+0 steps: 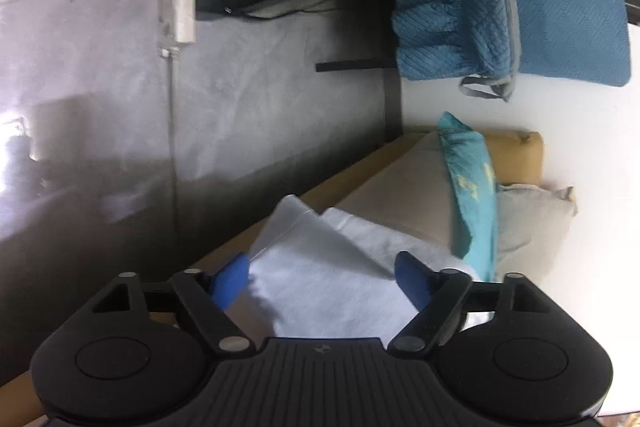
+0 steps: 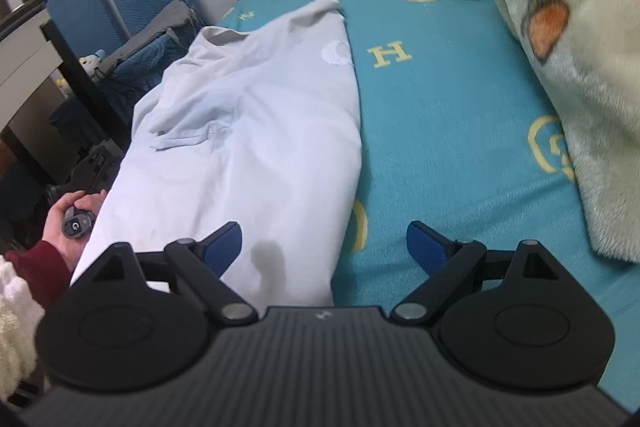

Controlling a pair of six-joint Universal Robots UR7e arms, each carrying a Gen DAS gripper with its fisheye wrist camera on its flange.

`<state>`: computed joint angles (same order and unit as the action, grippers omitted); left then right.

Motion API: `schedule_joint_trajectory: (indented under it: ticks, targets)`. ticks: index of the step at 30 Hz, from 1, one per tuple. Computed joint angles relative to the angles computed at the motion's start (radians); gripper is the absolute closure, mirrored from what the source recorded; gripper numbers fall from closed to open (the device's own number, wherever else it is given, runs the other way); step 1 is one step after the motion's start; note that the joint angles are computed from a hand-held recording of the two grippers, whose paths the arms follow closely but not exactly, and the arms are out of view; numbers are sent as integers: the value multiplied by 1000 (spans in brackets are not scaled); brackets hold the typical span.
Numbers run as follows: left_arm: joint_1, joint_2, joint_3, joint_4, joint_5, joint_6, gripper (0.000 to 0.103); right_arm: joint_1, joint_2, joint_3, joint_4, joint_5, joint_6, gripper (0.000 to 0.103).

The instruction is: Fold clothes

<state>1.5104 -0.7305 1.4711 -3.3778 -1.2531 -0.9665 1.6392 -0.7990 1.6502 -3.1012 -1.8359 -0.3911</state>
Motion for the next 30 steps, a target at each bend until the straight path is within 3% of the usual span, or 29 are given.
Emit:
schedule_joint_trajectory:
  ticks: [1, 3, 5, 7, 13, 17, 20, 22, 25, 30]
  targets:
    - [4, 2, -6, 3, -20, 16, 32, 0, 2, -3, 1, -1, 3, 12]
    - [8, 6, -23, 18, -45, 66, 58, -1, 6, -8, 3, -3, 10, 12]
    - [-7, 7, -33, 25, -7, 107, 93, 0, 9, -8, -3, -3, 4, 12]
    - [-28, 4, -27, -2, 42, 139, 102, 0, 5, -5, -1, -1, 9, 12]
    - [-148, -43, -8, -40, 311, 360, 103, 6, -5, 6, -26, 8, 2, 12]
    - [-265, -61, -59, -25, 496, 661, 103, 13, -10, 14, -61, 16, -16, 12]
    - [-364, -27, -150, -1, 585, 942, 103, 17, -15, 21, -88, 26, -24, 12]
    - [-422, 12, -223, 48, 616, 1063, 103, 17, -21, 26, -100, 34, -16, 12]
    - [-487, 87, -345, 177, 633, 1133, 103, 16, -31, 34, -122, 47, 0, 12]
    - [-539, 256, -588, 446, 621, 1096, 103, 4, -51, 42, -150, 63, 47, 12]
